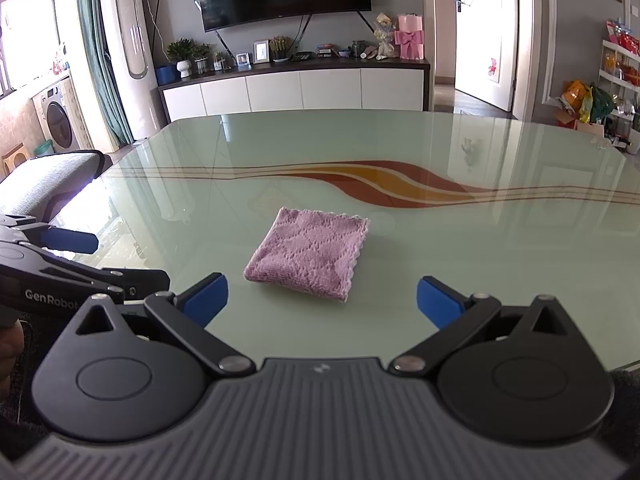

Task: Fold towel

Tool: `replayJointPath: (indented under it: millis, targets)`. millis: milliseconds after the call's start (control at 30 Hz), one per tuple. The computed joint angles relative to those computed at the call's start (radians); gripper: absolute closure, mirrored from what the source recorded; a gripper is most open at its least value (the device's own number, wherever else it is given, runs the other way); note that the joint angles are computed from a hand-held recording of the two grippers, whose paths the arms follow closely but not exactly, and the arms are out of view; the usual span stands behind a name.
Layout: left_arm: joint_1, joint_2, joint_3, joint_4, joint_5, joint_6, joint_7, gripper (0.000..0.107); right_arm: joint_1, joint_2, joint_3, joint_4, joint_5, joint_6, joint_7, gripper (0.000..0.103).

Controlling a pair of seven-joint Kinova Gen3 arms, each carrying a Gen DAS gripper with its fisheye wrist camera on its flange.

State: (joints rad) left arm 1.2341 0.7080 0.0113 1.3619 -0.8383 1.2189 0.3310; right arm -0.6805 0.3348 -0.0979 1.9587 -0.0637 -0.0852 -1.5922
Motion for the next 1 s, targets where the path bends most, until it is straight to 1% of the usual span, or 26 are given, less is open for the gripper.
replayJointPath:
  millis: [167, 233, 300, 367, 500, 867, 1000]
  targets:
    - [0.001, -0.002, -0.001, 0.008, -0.007, -0.013, 0.010, 0.005, -0.018, 0.001, 0.020, -0.009, -0.001, 0.017, 0.007, 0.000]
    - [-0.004, -0.004, 0.001, 0.003, -0.007, -0.010, -0.003, 0.005, -0.016, 0.002, 0.019, -0.016, 0.007, 0.025, 0.001, 0.000]
    - [-0.003, -0.009, 0.001, 0.009, -0.008, -0.011, -0.004, 0.005, -0.042, -0.001, 0.042, -0.012, -0.005, 0.020, 0.007, 0.000]
    - [-0.001, -0.008, 0.002, 0.005, -0.010, -0.008, -0.006, 0.005, -0.012, -0.006, 0.010, 0.003, -0.001, 0.000, 0.001, 0.000]
    - [-0.004, -0.001, 0.001, 0.010, -0.013, -0.023, -0.003, 0.005, -0.005, -0.015, 0.001, 0.005, -0.003, 0.008, 0.000, 0.000]
    - [-0.003, 0.007, -0.006, 0.001, -0.008, -0.027, -0.005, 0.005, 0.040, -0.007, -0.040, -0.005, 0.019, 0.019, -0.008, 0.000]
    - [-0.005, 0.009, -0.008, 0.000, -0.007, -0.032, -0.005, 0.005, 0.040, -0.005, -0.040, -0.009, 0.023, 0.023, -0.011, 0.000]
